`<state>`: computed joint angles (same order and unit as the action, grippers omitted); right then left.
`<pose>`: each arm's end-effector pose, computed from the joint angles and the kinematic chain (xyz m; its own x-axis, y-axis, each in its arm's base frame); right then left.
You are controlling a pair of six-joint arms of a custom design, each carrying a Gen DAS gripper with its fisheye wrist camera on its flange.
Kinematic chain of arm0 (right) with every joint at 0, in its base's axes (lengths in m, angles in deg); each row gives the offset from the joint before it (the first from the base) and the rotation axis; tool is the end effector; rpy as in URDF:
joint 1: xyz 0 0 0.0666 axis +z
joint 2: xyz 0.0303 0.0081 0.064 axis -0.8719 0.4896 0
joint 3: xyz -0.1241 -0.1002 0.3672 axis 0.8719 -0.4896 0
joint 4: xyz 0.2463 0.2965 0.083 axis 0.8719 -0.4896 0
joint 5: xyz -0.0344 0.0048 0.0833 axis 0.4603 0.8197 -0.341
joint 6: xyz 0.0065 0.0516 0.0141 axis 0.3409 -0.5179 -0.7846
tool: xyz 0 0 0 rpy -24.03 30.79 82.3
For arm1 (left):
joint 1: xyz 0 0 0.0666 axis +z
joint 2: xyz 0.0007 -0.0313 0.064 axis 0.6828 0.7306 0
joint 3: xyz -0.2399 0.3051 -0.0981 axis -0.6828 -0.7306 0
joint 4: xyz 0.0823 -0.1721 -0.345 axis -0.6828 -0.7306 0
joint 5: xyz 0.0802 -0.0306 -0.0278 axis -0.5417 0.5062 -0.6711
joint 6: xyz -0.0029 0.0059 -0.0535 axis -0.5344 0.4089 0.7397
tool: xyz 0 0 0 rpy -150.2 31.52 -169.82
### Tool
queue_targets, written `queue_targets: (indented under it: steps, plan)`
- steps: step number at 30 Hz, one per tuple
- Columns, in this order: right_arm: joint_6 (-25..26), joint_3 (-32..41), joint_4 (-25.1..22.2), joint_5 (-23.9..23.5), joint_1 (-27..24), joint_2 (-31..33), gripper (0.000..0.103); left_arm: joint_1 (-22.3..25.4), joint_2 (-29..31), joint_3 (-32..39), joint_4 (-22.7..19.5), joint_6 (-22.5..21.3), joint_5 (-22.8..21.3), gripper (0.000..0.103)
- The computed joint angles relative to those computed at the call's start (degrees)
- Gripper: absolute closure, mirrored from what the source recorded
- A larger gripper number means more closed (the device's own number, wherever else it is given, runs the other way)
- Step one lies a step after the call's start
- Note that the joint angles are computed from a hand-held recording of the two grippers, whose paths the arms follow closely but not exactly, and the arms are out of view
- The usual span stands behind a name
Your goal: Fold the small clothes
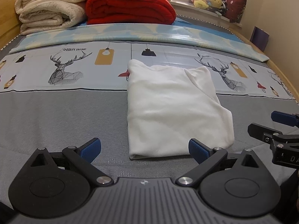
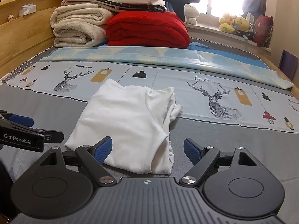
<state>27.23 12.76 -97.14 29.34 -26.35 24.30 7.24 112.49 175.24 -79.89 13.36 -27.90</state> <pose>0.4212 0.2901 0.4632 -0.4610 -0.4190 -0.7822 -0.6507 0.7590 -0.0231 0.4242 -0.2837 0.4279 -0.6703 -0.3918 -0.6302 -0.4379 0.8945 -0.0904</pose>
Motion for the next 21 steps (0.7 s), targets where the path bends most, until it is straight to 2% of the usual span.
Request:
queue_targets:
  steps: [21]
  plan:
    - [0.74,0.29,-0.71,0.38,0.41,0.27,0.018,-0.01,0.24,0.03,0.79,-1.4,0.2,0.001]
